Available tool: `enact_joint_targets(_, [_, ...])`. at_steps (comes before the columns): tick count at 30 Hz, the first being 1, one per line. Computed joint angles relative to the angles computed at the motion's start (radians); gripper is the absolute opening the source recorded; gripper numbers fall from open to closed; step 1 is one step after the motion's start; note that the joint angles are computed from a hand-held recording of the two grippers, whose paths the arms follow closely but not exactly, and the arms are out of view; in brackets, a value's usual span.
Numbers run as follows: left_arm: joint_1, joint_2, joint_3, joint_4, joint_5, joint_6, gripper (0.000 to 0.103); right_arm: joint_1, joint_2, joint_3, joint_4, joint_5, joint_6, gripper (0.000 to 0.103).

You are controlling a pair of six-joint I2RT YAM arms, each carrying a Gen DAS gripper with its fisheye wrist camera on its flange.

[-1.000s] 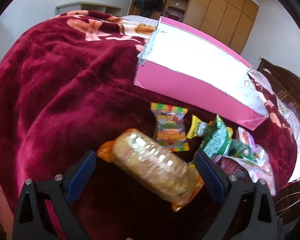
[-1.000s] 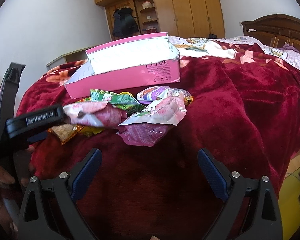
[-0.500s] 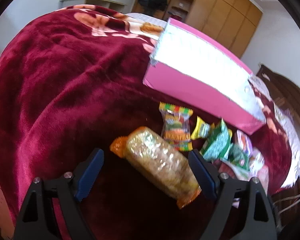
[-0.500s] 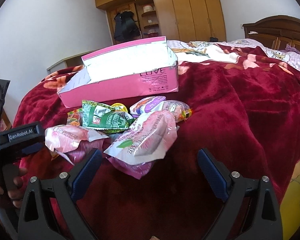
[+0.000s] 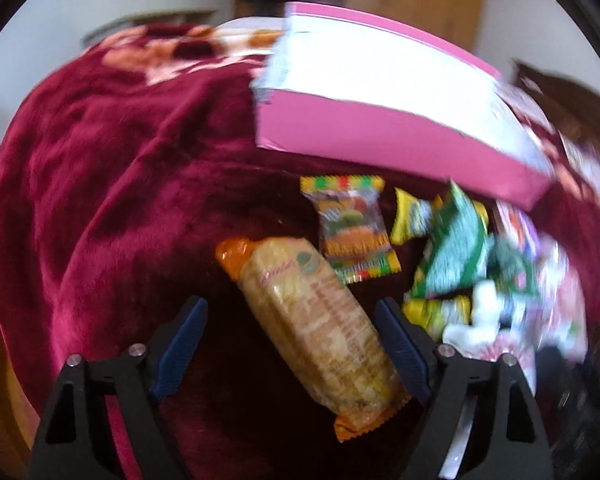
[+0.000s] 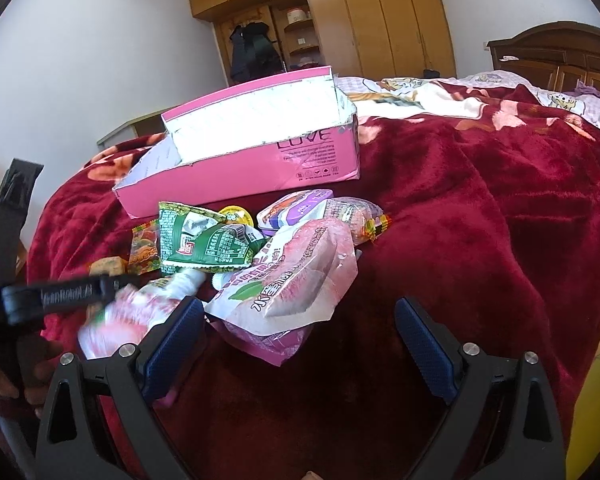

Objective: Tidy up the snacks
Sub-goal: 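Grasp the wrapped yellow pastry with the left tool while the right tool grasps the pink-and-white pouch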

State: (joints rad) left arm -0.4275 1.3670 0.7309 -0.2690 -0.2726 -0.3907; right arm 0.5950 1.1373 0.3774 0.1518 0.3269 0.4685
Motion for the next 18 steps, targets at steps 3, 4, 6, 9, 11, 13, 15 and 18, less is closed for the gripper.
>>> enact_joint_targets(3, [0.006, -0.045, -0.045, 0.033, 0.003, 0.065, 0.084, 0.008, 0.0, -0.001, -0.006, 0.008, 0.002, 0.098])
enact_joint_targets(4, [0.004, -0.058, -0.058, 0.046, -0.015, 0.09, 0.081, 0.008, 0.004, 0.0, -0.008, 0.007, 0.003, 0.098])
enact_joint_targets(6, [-0.016, -0.086, -0.093, 0.083, -0.075, 0.143, 0.078, 0.002, 0.009, -0.003, -0.005, -0.004, 0.003, 0.098])
enact_joint_targets(9, [-0.046, -0.116, -0.131, 0.126, -0.09, 0.197, 0.07, -0.022, 0.048, 0.001, 0.008, -0.04, 0.006, 0.098])
enact_joint_targets(11, [-0.053, -0.13, -0.149, 0.134, -0.075, 0.186, 0.068, -0.016, 0.049, -0.005, 0.016, -0.033, 0.004, 0.098])
enact_joint_targets(13, [-0.015, -0.13, -0.161, 0.146, -0.007, 0.152, 0.069, -0.018, 0.04, -0.014, 0.018, -0.041, 0.006, 0.098])
enact_joint_targets(15, [0.044, -0.123, -0.174, 0.177, 0.073, 0.123, 0.072, -0.02, 0.041, -0.016, 0.017, -0.05, 0.006, 0.098])
enact_joint_targets(18, [0.047, -0.113, -0.175, 0.195, 0.077, 0.132, 0.073, -0.016, 0.041, -0.021, 0.025, -0.046, 0.01, 0.098])
